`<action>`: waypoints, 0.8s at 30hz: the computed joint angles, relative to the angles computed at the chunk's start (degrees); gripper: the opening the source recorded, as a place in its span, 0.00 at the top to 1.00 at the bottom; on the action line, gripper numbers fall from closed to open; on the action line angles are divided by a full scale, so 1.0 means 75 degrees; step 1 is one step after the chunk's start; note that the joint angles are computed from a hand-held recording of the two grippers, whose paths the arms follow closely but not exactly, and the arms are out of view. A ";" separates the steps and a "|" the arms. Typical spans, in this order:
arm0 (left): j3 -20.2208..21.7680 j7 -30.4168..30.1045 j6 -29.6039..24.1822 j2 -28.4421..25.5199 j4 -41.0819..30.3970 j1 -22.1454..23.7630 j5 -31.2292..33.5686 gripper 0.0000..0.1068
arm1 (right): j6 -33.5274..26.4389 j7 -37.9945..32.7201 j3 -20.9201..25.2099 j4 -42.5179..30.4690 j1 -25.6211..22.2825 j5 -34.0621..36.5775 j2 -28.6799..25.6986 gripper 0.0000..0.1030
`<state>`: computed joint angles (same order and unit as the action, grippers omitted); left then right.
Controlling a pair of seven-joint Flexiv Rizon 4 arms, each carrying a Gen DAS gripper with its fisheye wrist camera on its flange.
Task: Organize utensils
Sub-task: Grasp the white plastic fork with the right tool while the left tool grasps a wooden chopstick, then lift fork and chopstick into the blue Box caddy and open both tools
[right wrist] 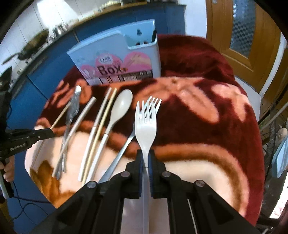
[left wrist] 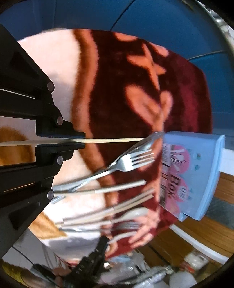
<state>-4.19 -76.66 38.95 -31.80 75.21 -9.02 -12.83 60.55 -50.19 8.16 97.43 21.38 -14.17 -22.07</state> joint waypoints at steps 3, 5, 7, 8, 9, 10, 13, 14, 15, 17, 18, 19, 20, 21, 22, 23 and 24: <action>-0.0308 0.0413 0.0987 0.0392 0.0851 0.0256 -0.0695 0.96 | 0.1073 0.0710 -0.0420 0.0645 0.0261 -0.0689 0.0233 0.93; -0.0521 0.0800 0.1593 0.0610 0.1310 0.0389 -0.1213 0.96 | 0.1671 0.1120 -0.0619 0.0946 0.0326 -0.1064 0.0349 0.93; -0.0702 0.1193 0.2247 0.0748 0.1635 0.0436 -0.1640 0.96 | 0.2140 0.1411 -0.0751 0.1053 0.0352 -0.1343 0.0342 0.93; -0.0775 0.1329 0.2508 0.0746 0.1678 0.0431 -0.1809 0.96 | 0.2260 0.1475 -0.0775 0.1042 0.0345 -0.1428 0.0317 0.93; -0.0833 0.1432 0.2631 0.0734 0.1668 0.0438 -0.1957 0.96 | 0.2460 0.1596 -0.0869 0.1075 0.0384 -0.1582 0.0319 0.93; -0.0924 0.1570 0.2791 0.0749 0.1729 0.0463 -0.2159 0.96 | 0.2619 0.1702 -0.0955 0.1089 0.0425 -0.1726 0.0313 0.93; -0.1126 0.1762 0.3111 0.0518 0.1500 0.0412 -0.2535 0.96 | 0.3098 0.2157 -0.1371 0.1129 0.0652 -0.2284 0.0307 0.93; -0.1201 0.1881 0.3292 0.0459 0.1436 0.0405 -0.2645 0.96 | 0.3320 0.2328 -0.1607 0.1125 0.0771 -0.2555 0.0289 0.93; -0.1217 0.1911 0.3412 0.0429 0.1391 0.0360 -0.2677 0.96 | 0.3507 0.2496 -0.1829 0.1164 0.0876 -0.2787 0.0301 0.93; -0.1315 0.1992 0.3688 0.0229 0.1150 0.0295 -0.2767 0.96 | 0.3839 0.2734 -0.2169 0.1089 0.1035 -0.3110 0.0223 0.93; -0.1360 0.2011 0.3720 0.0153 0.1032 0.0299 -0.2813 0.96 | 0.3953 0.2804 -0.2301 0.1040 0.1096 -0.3200 0.0185 0.93; -0.1423 0.2031 0.3750 0.0048 0.0864 0.0305 -0.2872 0.96 | 0.4062 0.2881 -0.2456 0.0970 0.1181 -0.3278 0.0132 0.93; -0.1464 0.2031 0.3779 -0.0029 0.0733 0.0305 -0.2916 0.96 | 0.4148 0.2895 -0.2536 0.0938 0.1219 -0.3302 0.0114 0.93; -0.1494 0.2021 0.3861 -0.0150 0.0549 0.0282 -0.2936 0.96 | 0.4282 0.2928 -0.2686 0.0836 0.1298 -0.3334 0.0036 0.93; -0.1501 0.2002 0.3941 -0.0289 0.0336 0.0242 -0.2909 0.96 | 0.4369 0.2943 -0.2832 0.0779 0.1391 -0.3332 -0.0010 0.93; -0.1495 0.1971 0.4004 -0.0390 0.0177 0.0207 -0.2866 0.96 | 0.4473 0.2949 -0.3007 0.0683 0.1502 -0.3322 -0.0081 0.93; -0.1473 0.1929 0.4119 -0.0559 -0.0083 0.0141 -0.2782 0.96 | 0.4560 0.2929 -0.3164 0.0606 0.1608 -0.3280 -0.0142 0.93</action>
